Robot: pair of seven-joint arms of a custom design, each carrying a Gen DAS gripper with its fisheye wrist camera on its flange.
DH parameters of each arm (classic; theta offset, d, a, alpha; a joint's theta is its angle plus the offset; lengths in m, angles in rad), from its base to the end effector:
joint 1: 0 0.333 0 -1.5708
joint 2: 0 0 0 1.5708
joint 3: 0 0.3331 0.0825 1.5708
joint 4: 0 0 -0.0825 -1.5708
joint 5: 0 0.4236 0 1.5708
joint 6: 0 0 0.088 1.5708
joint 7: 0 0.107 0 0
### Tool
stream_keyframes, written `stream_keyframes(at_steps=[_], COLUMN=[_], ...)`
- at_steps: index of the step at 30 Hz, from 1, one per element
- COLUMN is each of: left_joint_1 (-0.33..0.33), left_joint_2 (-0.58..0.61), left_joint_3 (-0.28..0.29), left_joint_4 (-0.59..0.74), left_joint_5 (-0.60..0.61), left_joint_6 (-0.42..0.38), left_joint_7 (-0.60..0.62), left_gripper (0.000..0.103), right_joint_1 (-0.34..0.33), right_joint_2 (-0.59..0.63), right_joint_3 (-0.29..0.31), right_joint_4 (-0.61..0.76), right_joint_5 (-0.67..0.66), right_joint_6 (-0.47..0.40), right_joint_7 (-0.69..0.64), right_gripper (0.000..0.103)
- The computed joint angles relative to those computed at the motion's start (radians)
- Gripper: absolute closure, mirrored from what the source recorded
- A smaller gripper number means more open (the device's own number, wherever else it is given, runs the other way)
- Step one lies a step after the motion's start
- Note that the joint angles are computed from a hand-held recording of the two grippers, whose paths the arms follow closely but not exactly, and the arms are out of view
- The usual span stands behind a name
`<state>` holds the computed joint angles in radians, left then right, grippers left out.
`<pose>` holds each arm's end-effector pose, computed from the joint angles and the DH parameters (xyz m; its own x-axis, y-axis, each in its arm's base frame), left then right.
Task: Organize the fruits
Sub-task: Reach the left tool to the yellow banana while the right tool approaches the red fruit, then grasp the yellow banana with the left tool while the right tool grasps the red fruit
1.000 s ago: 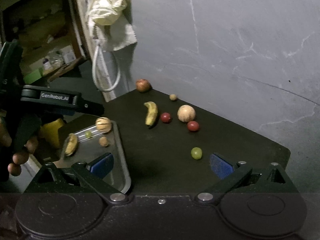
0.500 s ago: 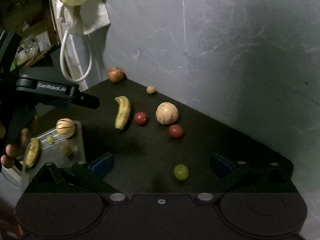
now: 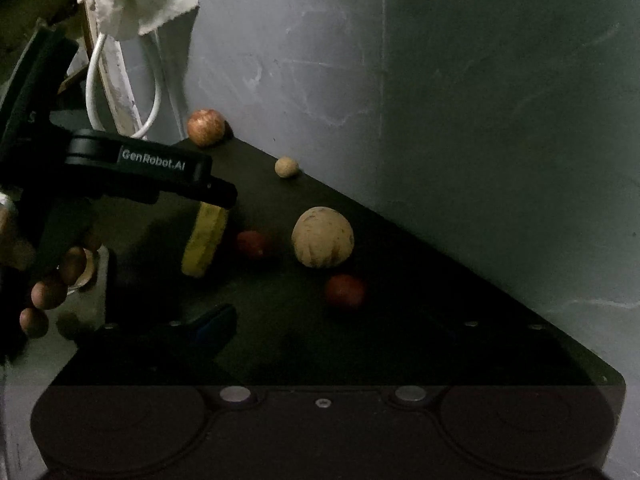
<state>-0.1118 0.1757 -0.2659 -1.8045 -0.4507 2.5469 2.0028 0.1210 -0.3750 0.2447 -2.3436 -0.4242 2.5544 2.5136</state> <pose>0.6484 -0.2393 0.5131 -0.5208 -0.8266 0.2131 -0.7417 0.3146 -0.5925 0.4723 0.1975 0.5370 -0.2434 -0.9657 -0.0910 -0.7361 0.2450 -0.6310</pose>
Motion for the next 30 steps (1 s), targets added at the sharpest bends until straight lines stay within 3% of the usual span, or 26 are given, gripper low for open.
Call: stream_keyframes(at_steps=[10,18,20,30], left_joint_1=[-0.019,-0.007,-0.006,0.003], left_joint_2=[0.077,0.093,0.097,0.090], left_joint_3=[0.009,-0.007,-0.008,-0.018], left_joint_4=[0.074,0.090,0.095,0.074], left_joint_5=[0.167,0.185,0.186,0.161], left_joint_6=[-0.034,-0.056,-0.064,-0.036], left_joint_7=[-0.159,-0.172,-0.169,-0.124], left_gripper=[0.028,0.047,0.056,0.063], right_joint_1=[0.005,0.013,0.015,0.019], right_joint_2=[0.074,0.093,0.094,0.113], right_joint_3=[-0.031,-0.045,-0.047,-0.055], right_joint_4=[0.033,0.037,0.036,0.046], right_joint_5=[-0.008,-0.014,-0.014,-0.031], right_joint_6=[0.019,0.035,0.037,0.018], right_joint_7=[-0.016,-0.034,-0.037,-0.024], right_gripper=[0.021,0.025,0.026,0.043])
